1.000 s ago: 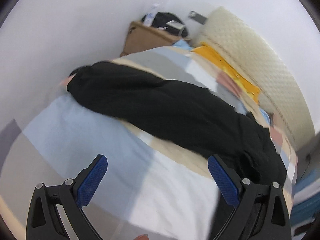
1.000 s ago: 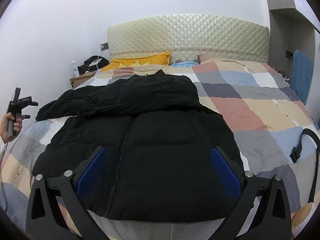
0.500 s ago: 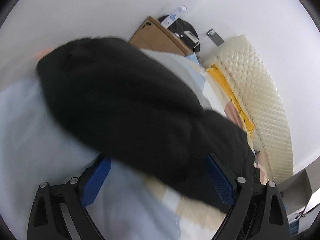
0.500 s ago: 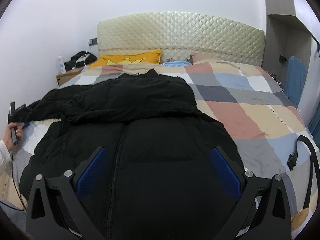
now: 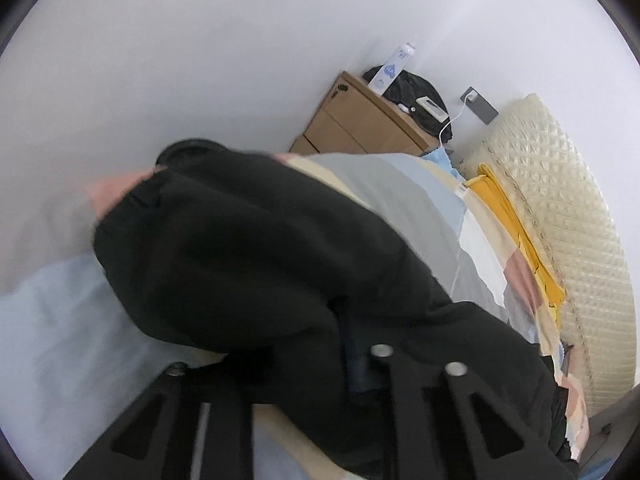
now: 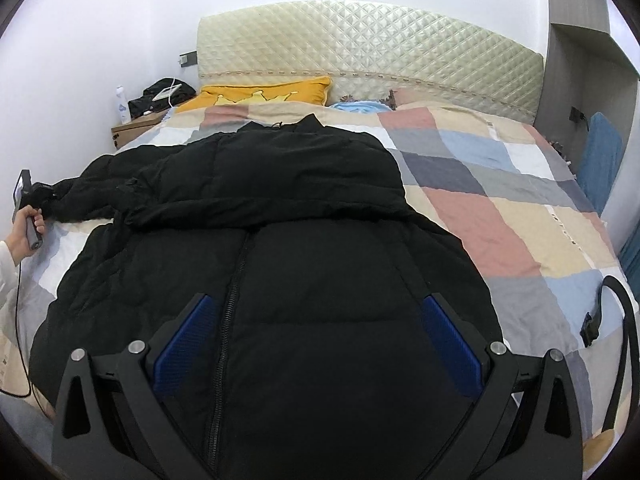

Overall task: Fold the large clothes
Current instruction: 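Grasp the other sleeve of the jacket with the left gripper, then lift the sleeve with the left gripper and fold it across the jacket body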

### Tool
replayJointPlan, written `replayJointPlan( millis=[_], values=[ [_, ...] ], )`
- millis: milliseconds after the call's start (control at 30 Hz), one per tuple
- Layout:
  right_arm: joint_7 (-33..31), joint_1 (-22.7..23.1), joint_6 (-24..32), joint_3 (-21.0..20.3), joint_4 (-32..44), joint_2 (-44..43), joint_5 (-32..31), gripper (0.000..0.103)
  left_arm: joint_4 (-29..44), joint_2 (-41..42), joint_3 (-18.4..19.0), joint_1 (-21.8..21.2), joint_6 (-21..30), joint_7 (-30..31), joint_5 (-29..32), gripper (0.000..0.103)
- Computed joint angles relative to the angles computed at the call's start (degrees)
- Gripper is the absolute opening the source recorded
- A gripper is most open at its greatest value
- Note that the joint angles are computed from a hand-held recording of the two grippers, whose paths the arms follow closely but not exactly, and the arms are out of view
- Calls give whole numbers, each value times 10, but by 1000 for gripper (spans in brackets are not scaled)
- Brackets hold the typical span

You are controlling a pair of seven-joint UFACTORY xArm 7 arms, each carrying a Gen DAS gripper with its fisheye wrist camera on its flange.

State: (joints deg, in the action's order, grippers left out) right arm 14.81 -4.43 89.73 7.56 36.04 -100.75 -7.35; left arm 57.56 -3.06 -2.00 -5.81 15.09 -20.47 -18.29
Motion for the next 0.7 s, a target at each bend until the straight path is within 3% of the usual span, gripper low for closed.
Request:
replayJointPlan(
  millis=[100, 367, 567, 700],
  values=[
    [-6, 2, 2, -5, 9, -5, -3, 103, 12, -31, -6, 10, 29, -42, 76, 10],
    [-29, 10, 8, -29, 35, -12, 3, 103, 74, -111, -25, 14, 120, -98, 162, 7],
    [-53, 19, 26, -41, 49, -28, 17, 103, 117, -157, -77, 17, 162, -173, 247, 7],
    [-76, 21, 29, -50, 63, -37, 9, 103, 181, -162, -117, 9, 223, -193, 313, 7]
  ],
)
